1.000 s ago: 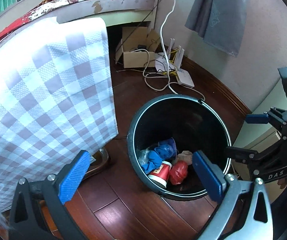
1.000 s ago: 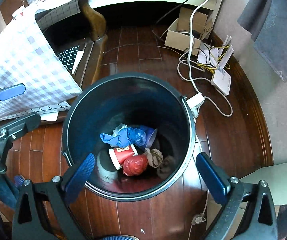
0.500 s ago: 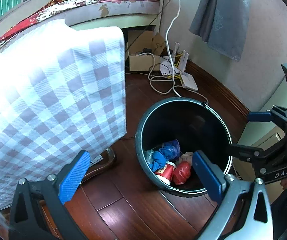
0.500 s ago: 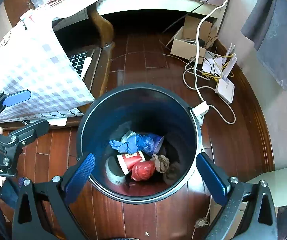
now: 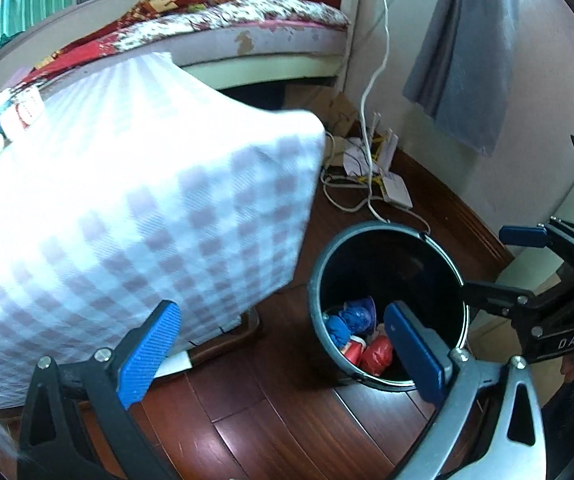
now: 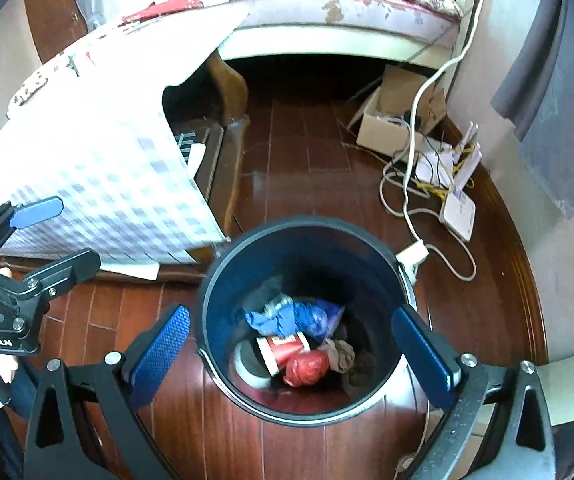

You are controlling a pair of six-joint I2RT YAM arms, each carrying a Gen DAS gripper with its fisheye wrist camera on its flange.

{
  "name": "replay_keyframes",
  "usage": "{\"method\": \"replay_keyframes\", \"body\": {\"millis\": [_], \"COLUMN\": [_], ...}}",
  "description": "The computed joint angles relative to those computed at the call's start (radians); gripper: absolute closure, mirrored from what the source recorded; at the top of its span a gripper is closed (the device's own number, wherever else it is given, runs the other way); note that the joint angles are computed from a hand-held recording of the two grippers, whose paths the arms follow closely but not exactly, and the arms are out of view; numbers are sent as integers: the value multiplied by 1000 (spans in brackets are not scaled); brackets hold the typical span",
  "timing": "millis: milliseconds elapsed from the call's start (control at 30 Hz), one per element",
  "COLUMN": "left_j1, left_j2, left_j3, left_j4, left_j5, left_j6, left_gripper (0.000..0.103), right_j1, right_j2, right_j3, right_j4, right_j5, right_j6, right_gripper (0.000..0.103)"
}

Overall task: Collect trash
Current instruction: 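Move both tools back over the checked cloth toward the tissue and yellow cloth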

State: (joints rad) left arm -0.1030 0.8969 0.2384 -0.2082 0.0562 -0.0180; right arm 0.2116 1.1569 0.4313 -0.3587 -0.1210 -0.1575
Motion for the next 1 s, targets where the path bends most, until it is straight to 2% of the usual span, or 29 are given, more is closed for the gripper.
{"method": "replay_keyframes", "body": {"millis": [300,500,667,767,933,1000], "left_j1": [330,589,822,989,1185,1224], "left_j2": [-195,-205,-112,-1,225,308], "left_j3": [83,162,226,277,389,439], "left_j4": [-217,-289,-265,-227,-130,-93], "left_j5": [170,316,426,490,529,529], "left_j6": [163,286,384,462,531,530], "left_gripper": [1,1,1,1,1,1], "right_j1": [187,332,449,518,627,671], "right_j2": [-92,-70,38,128,319,435], "right_j3": [91,189,301,385,554,667], "right_j4": [-46,-27,-2,12,67,69], "right_j5": [53,108,153,167,200,210], "right_j6": [144,241,297,327,355,360], "right_gripper": [1,1,1,1,1,1]}}
